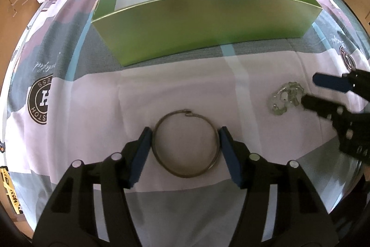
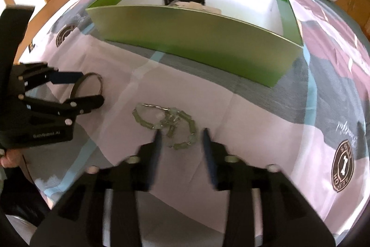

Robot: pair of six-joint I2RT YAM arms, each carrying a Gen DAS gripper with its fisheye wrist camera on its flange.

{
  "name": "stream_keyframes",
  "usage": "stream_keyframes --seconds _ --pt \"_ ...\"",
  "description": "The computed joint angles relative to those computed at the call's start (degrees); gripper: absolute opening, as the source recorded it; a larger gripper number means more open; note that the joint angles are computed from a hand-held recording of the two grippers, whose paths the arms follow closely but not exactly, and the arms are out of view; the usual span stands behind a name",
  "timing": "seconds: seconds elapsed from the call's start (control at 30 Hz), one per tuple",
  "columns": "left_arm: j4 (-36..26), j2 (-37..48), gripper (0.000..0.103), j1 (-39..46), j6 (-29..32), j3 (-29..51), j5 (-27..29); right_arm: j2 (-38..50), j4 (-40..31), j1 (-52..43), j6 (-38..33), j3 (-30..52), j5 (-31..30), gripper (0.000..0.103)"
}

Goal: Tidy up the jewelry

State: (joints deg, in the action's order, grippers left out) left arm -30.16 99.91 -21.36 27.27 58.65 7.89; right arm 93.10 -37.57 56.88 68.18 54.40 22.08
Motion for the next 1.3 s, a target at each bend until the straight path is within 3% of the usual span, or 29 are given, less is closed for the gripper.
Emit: stream_keyframes --seconds 0.13,0.2,0.7,1.03,1.17,1.3 --pt "0.2 -0.1 0.069 -0.4 -0.8 -0.3 -0.6 -1.8 -1.3 0.1 3.6 -1.3 2.5 0.044" --pt "0.5 0.0 0.079 -0.6 -1.2 -0.4 -1.5 -0.8 -2.3 -0.2 4.7 -1.1 2.8 0.044" --pt "0.0 1.1 0.087 -0.6 -2.1 0.1 -1.8 7.5 -5.3 1.9 0.9 5.4 5.3 0.039" --pt "0.2 -1.0 0.060 -1.4 -0.2 -1.5 -0.6 8.0 -5.5 1.8 0.8 5.8 5.4 0.039" --pt "-0.2 -0.8 0.060 -1.3 -0.4 -1.1 -0.3 6.9 -3.8 1.6 1.0 4.6 4.7 0.029" --pt "-0.7 -0.7 0.060 -1.0 -0.6 -0.7 0.1 6.2 -2.2 1.6 0.2 4.0 4.1 0.011"
